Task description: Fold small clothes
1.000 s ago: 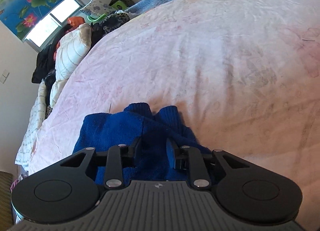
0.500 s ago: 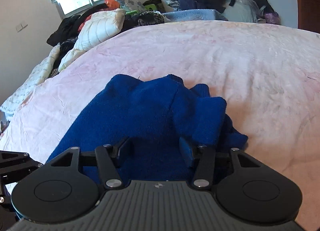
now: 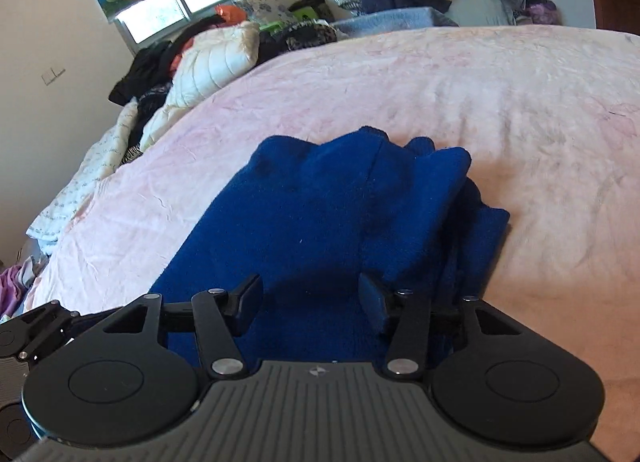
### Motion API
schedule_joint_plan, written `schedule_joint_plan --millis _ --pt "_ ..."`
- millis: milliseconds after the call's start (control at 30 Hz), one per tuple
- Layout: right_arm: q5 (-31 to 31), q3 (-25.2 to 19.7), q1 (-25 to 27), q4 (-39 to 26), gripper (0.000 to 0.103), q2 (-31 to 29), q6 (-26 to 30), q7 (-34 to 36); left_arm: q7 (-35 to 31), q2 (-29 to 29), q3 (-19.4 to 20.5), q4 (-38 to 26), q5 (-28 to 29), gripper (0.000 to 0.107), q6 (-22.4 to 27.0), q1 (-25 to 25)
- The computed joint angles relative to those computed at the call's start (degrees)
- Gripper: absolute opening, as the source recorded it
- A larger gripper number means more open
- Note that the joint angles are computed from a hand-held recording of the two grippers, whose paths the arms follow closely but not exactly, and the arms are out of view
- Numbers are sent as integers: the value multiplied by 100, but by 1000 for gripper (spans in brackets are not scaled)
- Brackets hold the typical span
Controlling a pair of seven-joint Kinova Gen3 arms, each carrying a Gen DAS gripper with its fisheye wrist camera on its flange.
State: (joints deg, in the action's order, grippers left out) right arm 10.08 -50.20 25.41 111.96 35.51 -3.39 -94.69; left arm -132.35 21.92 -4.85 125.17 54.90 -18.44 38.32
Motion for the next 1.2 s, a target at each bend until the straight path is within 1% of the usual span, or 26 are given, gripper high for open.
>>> schedule_joint_plan --millis 67,100,133,167,200,233,267,300,367,400,467,500,533,600,633,700,767,800,867,900,933,1000,1033,1100,1167,1200 --pt "-67 90 -9 48 29 6 -148 -139 431 12 378 0 -220 87 198 -531" --pt "-62 127 -16 7 25 -4 -82 -159 664 -4 527 1 -445 87 270 -767" --pt "-80 105 32 -74 16 12 77 -150 897 -1 633 21 -678 87 251 -896" --pt "-162 15 137 -150 15 37 255 -147 1095 -11 633 44 -911 87 243 -920" --pt "-311 -93 257 -152 15 35 341 -166 1328 -36 527 87 -1132 87 220 -837" --pt "-507 -107 296 -83 19 -74 333 -215 1561 -82 348 165 -1277 86 135 -649" --pt "-611 -128 335 62 29 -247 232 -272 1794 -162 137 281 -1411 85 2 -421" --pt "-621 -256 442 255 32 -385 38 -246 2027 -243 28 425 -1628 85 -210 -288" --pt "-366 -755 863 653 55 -540 -282 -261 2493 -474 124 746 -2094 86 -670 -301" --pt "-164 -964 1025 757 59 -509 -303 -399 2667 -554 308 852 -2327 86 -821 -452" --pt "-41 -1063 1052 845 57 -354 -108 -507 2842 -595 814 889 -2793 86 -843 -974" --pt "-112 -990 1010 943 52 -277 -80 -439 2949 -526 964 827 -3026 86 -714 -1174" --pt "-94 -1023 1074 1049 50 -128 -145 -349 3089 -377 1008 716 -3259 86 -491 -1299" --pt "71 -1327 1468 1280 45 107 -369 -418 3310 -88 791 613 -3686 86 -301 -1234" --pt "92 -1429 1586 1282 44 178 -341 -546 3281 -102 587 654 -3789 86 -345 -1042" --pt "96 -1422 1562 1131 42 0 -7 -831 3395 -177 336 684 -3845 86 -283 -770" --pt "-132 -1531 1611 1106 46 -306 138 -910 3803 -383 418 836 -4200 86 -387 -922" --pt "-142 -1745 1794 1164 48 -311 71 -870 3968 -437 570 911 -4433 86 -522 -1129" --pt "-36 -2103 2072 1291 65 -173 -138 -840 4271 -476 891 941 -4896 86 -515 -1561" --pt "63 -2129 2058 1276 68 -136 -109 -933 4404 -431 910 857 -5035 86 -371 -1624" --pt "69 -2049 1954 1206 71 -96 12 -941 4444 -280 822 767 -5081 86 -280 -1584" --pt "-92 -1696 1668 1142 63 10 151 -736 4243 -135 413 790 -4985 86 -378 -1185" --pt "-73 -1635 1652 1160 60 144 81 -657 4010 -97 221 830 -4862 87 -455 -920" --pt "-88 -1831 1931 1303 57 303 -90 -759 3806 -190 -180 832 -4455 87 -346 -396" --pt "-176 -2025 2167 1394 59 157 -54 -916 3917 -383 -473 992 -4299 87 -428 -68" --pt "-173 -2115 2283 1529 59 -41 -166 -923 3903 -443 -693 1082 -4166 87 -521 172"
